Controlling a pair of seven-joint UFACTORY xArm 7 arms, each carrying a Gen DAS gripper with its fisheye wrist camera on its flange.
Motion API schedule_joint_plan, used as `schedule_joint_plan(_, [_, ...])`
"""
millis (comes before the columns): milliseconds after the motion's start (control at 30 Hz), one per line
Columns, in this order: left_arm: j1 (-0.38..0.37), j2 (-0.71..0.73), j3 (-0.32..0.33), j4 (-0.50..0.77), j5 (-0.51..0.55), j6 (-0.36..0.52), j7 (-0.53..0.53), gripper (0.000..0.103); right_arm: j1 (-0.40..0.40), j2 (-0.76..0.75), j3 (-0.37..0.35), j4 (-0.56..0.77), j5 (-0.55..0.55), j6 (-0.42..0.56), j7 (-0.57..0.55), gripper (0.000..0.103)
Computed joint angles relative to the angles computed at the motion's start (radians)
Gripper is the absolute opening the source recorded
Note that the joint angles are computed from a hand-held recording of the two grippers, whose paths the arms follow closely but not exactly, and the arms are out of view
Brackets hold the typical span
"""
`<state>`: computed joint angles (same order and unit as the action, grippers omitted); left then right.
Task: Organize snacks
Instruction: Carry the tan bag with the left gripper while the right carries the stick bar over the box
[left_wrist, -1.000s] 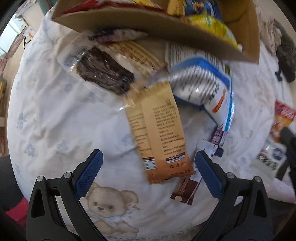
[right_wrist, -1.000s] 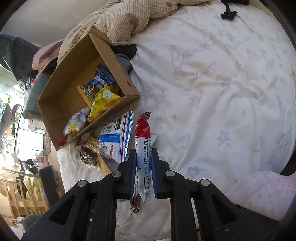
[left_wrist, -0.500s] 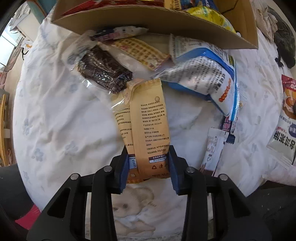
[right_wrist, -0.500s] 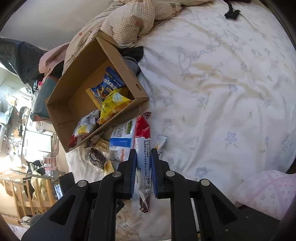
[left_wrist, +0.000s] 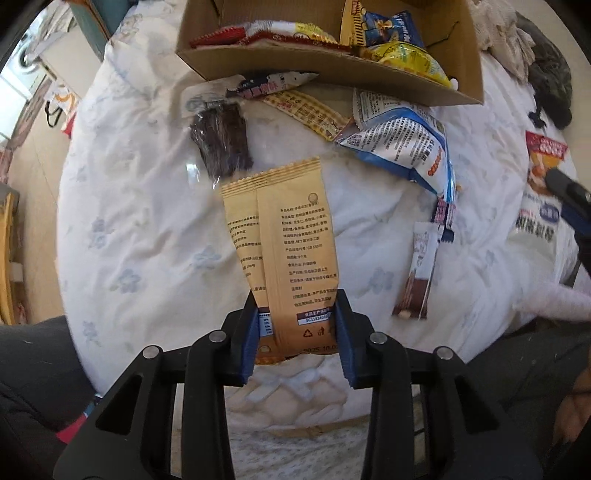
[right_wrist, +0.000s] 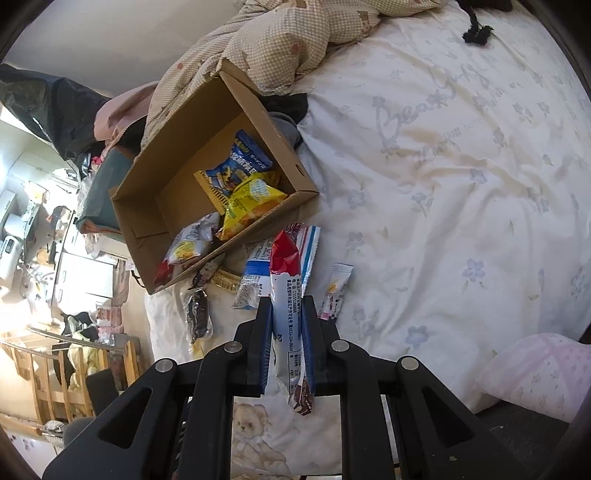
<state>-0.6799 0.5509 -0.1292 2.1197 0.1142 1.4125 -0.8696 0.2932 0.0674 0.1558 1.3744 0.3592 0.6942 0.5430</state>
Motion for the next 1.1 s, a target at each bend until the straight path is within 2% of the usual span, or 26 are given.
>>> schedule_joint_plan(200, [0.006, -0.069, 0.006, -0.037, 0.033, 0.011, -0.001, 0.032, 0.005, -0.007, 0.004, -0.003, 0.008, -0.016, -0.021, 0.016])
schedule_joint_plan(367, [-0.02, -0.089, 0.033, -0.002, 0.144, 0.013, -0.032, 0.032, 0.011, -0.011, 0.007, -0.005, 0.016, -0.047, -0.039, 0.016])
schedule_joint_plan(400, [-0.023, -0.067, 0.036, 0.046, 0.158, 0.032, -0.032, 0.032, 0.012, -0.012, 0.008, -0.005, 0.016, -0.052, -0.043, 0.016])
schedule_joint_plan(733, [-0.017, -0.052, 0.074, 0.138, 0.232, 0.066, -0.038, 0.032, 0.018, -0.038, 0.008, -0.031, 0.047, -0.112, -0.076, 0.016])
schedule_joint_plan(833, [-0.018, -0.021, 0.084, 0.202, 0.242, 0.087, -0.026, 0.032, 0.02, -0.043, 0.008, -0.035, 0.055, -0.124, -0.082, 0.016])
schedule_joint_plan(1100, [-0.02, 0.071, 0.121, 0.367, 0.24, 0.117, 0.034, 0.032, 0.035, -0.02, 0.024, -0.001, 0.139, -0.199, -0.182, 0.016])
